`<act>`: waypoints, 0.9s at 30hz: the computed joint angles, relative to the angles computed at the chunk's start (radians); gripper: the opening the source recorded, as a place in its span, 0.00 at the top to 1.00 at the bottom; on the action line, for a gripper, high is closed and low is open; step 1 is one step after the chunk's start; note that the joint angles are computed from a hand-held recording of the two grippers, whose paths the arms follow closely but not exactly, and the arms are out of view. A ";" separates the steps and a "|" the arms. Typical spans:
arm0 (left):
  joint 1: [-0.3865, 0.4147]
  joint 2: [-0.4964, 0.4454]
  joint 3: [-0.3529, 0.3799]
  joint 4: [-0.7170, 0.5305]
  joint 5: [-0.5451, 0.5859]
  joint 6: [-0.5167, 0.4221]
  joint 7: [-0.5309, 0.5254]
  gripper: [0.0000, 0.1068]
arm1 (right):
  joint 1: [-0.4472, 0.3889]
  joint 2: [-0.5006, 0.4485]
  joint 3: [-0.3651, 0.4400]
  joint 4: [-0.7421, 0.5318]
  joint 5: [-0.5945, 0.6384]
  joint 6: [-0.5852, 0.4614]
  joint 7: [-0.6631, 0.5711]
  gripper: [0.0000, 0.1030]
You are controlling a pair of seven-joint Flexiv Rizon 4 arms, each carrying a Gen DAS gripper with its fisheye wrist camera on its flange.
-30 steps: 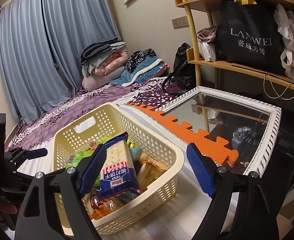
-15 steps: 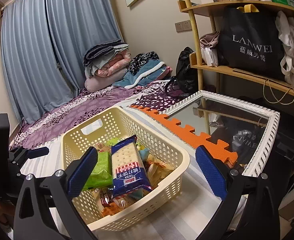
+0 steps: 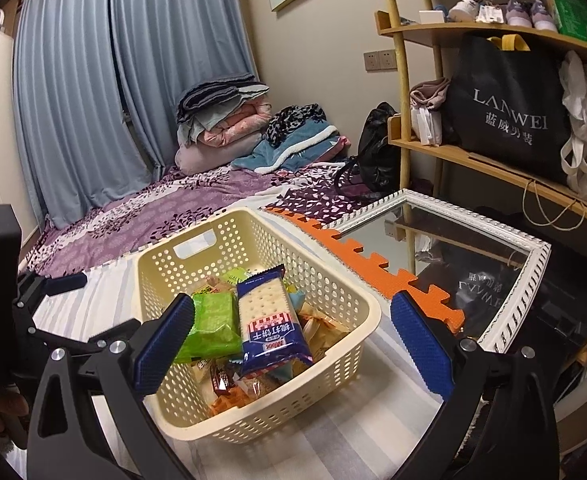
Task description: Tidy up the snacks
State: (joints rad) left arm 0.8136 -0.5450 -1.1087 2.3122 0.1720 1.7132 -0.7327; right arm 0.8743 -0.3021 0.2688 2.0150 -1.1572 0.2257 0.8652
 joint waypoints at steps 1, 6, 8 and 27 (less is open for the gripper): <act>0.009 0.003 -0.006 0.004 0.000 0.007 -0.004 0.06 | 0.003 -0.003 0.002 -0.008 0.009 -0.005 -0.013 0.05; 0.058 0.022 -0.024 0.039 0.038 0.086 -0.043 0.06 | 0.026 -0.025 0.008 -0.051 0.055 -0.035 -0.081 0.05; 0.080 0.030 -0.034 0.051 0.067 0.112 -0.063 0.06 | 0.038 -0.032 0.007 -0.064 0.065 -0.048 -0.099 0.05; 0.290 0.181 -0.110 0.147 0.261 0.300 -0.310 0.06 | 0.144 -0.092 -0.002 -0.184 0.104 -0.172 -0.222 0.05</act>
